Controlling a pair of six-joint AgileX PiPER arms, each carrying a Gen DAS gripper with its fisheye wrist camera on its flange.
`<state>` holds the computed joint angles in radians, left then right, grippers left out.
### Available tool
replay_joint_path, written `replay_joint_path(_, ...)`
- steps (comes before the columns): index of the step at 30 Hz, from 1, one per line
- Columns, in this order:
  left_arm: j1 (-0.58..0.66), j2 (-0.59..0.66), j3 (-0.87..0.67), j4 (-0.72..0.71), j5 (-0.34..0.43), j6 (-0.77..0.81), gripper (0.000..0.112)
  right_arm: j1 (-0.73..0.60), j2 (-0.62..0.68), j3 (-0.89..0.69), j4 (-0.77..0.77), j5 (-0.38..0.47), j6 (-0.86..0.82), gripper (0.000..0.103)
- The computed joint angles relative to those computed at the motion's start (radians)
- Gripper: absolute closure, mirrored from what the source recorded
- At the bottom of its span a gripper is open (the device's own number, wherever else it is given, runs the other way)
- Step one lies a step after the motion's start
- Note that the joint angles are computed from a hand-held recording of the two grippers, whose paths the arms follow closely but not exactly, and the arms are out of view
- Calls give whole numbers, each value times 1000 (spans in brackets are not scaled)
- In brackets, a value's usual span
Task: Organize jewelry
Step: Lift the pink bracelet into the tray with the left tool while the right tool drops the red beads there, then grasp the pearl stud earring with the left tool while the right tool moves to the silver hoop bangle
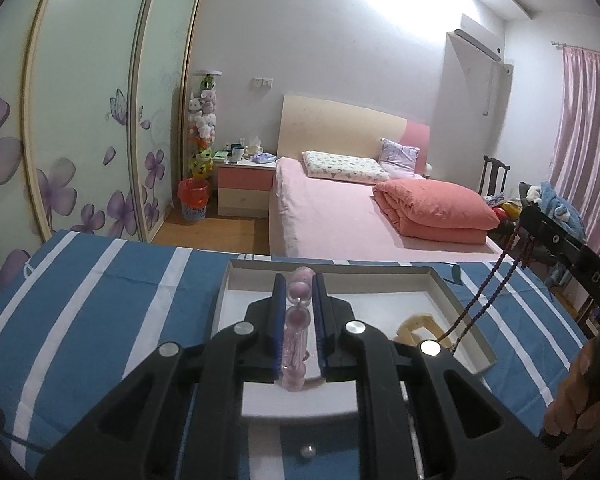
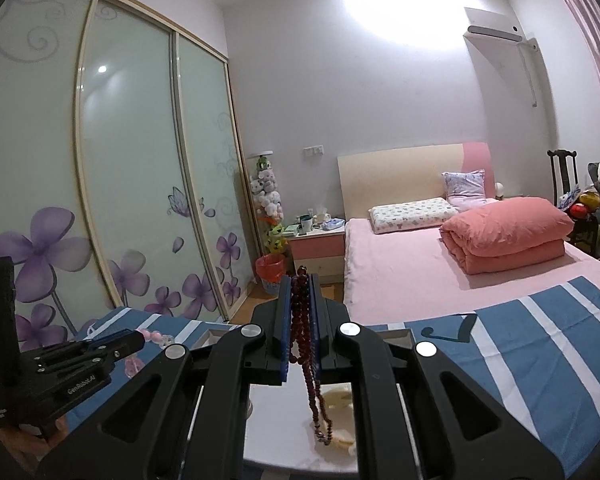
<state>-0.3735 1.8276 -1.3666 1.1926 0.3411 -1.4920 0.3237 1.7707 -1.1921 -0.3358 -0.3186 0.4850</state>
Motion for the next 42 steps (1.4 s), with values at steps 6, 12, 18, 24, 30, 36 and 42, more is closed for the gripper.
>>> replay_joint_path(6, 24, 104, -97, -115, -22, 117, 98, -13, 81, -57, -89, 15, 87, 94)
replay_joint_path(12, 46, 176, -156, -265, -28, 253, 98, -31, 152, -122, -360, 65, 379, 94)
replay_joint_path(18, 59, 210, -190, -301, -27, 290, 94, -29, 164, -145, -459, 99, 479, 74)
replay_joint_path(24, 62, 203, -184, -283, -29, 273, 87, -21, 159, -146, -385, 102, 399, 56)
replay_joint_path(30, 58, 158, -132, -239, -37, 234, 87, -18, 131, -116, -358, 100, 369, 56)
replay_joint_path(36, 44, 54, 16, -129, -56, 123, 86, -12, 60, -23, -308, 87, 302, 56)
replay_joint_path(42, 10, -39, 195, -64, -62, 63, 77, -20, -41, 123, -380, 118, 359, 56)
